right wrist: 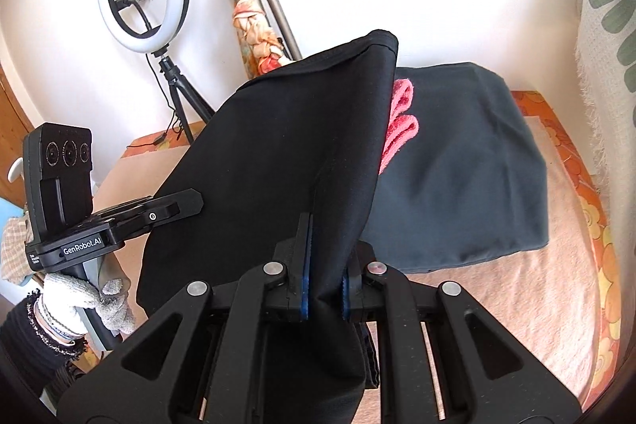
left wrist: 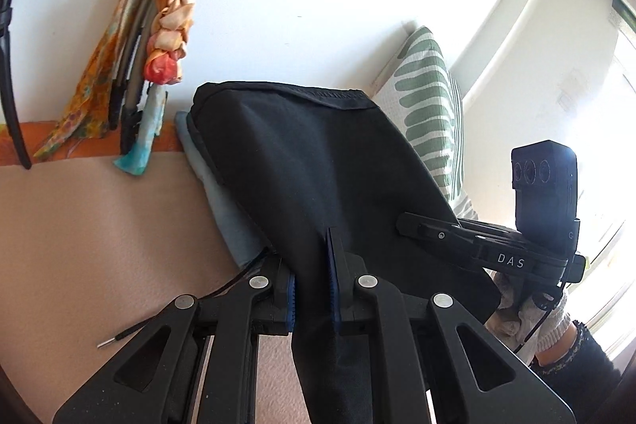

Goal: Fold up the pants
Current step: 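Carry the trousers with both grippers and lower them onto the grey garment stack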

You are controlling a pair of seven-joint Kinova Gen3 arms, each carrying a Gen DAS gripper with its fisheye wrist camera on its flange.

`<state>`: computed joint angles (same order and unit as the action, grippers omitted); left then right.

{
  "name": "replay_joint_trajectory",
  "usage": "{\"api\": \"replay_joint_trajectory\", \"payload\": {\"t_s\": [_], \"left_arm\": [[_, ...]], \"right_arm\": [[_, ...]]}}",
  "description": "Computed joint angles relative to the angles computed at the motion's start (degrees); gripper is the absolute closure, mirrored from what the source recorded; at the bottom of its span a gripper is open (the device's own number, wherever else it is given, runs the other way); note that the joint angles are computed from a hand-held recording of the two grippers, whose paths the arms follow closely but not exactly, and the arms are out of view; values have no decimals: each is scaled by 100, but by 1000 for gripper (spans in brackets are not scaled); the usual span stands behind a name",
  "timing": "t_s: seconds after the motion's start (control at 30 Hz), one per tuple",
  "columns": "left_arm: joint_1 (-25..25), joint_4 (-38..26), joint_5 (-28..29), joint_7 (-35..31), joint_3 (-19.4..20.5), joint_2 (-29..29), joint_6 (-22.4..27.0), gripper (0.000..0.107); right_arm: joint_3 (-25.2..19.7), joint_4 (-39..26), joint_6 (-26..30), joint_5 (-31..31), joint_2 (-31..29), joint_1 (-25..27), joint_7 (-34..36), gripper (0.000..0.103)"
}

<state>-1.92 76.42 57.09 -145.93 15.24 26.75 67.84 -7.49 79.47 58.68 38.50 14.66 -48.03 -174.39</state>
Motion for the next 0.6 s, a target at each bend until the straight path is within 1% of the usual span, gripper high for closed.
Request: {"api": "replay_joint_trajectory", "payload": {"t_s": [0.13, 0.27, 0.33, 0.43, 0.6], "left_arm": [[383, -302, -56, 197, 97, 171, -334, 97], [707, -636, -227, 407, 199, 383, -706, 97], [864, -832, -379, 554, 237, 509, -876, 97], [1050, -1085, -615, 752, 300, 694, -1116, 97], [1378, -1475, -1149, 1127, 327, 1014, -1449, 97]], "right_arm": [[34, 220, 34, -12, -253, 244, 177, 91], [20, 455, -160, -92, -461, 670, 535, 91], [27, 558, -335, -151, -511, 904, 771, 91], [81, 777, -766, -265, -546, 1262, 1071, 91], [219, 1052, -1465, -410, -409, 1654, 1268, 91]]}}
